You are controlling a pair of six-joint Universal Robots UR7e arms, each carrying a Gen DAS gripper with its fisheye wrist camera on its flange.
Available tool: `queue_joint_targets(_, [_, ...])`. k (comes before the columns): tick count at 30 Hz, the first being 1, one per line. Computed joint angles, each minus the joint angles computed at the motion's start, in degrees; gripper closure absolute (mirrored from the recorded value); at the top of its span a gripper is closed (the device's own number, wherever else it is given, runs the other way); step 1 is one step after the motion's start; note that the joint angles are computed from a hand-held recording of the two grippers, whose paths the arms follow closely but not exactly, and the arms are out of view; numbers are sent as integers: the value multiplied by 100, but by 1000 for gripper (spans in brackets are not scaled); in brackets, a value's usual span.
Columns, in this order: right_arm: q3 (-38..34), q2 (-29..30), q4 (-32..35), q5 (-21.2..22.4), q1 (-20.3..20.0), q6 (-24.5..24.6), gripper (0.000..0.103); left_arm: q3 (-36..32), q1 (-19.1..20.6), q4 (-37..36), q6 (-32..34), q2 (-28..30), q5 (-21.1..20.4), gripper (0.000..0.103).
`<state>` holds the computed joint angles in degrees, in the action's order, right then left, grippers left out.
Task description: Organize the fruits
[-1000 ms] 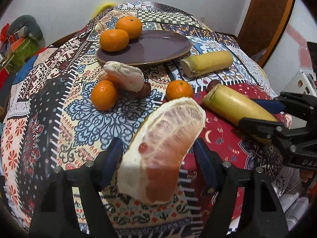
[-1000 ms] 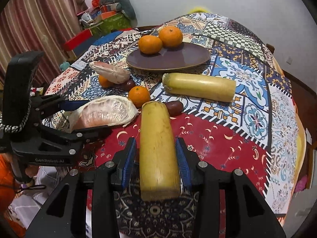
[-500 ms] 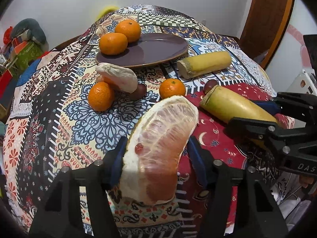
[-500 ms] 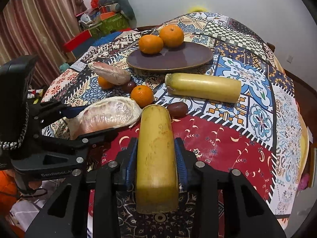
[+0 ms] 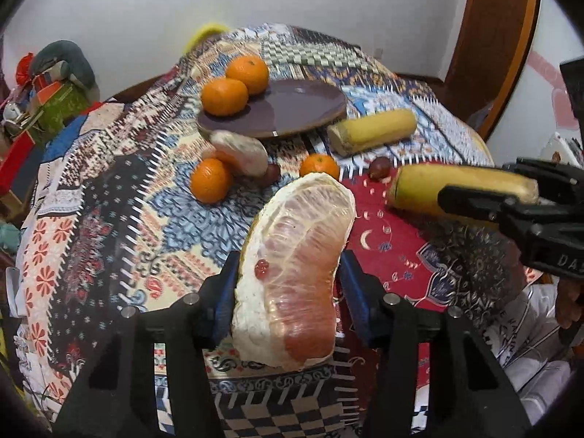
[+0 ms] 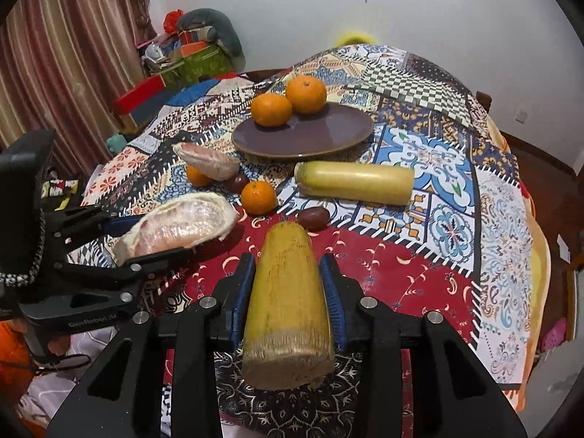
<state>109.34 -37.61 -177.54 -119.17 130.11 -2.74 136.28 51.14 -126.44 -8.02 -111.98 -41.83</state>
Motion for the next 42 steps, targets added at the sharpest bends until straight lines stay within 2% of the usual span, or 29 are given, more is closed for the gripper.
queue_joint_targets(9, [41, 18, 651, -153, 0, -38, 69, -33, -263, -17, -47, -295, 127, 50])
queue_joint_targets(15, [-45, 23, 576, -57, -26, -118, 69, -82, -219, -139, -42, -284, 42, 50])
queue_joint_targets(19, [-245, 206, 659, -272, 15, -292, 69, -96, -215, -201, -41, -275, 25, 50])
queue_joint_targets(21, [-262, 255, 624, -334, 15, -345, 70, -108, -207, -245, -35, -260, 23, 50])
queue_joint_targets(31, [-179, 62, 276, -26, -9, -253, 70, -247, -240, -635, 180, -87, 90, 50])
queue_joint_targets(42, [-357, 8, -251, 22, 53, -445, 71, -481, -205, -1270, 581, 311, 78, 50])
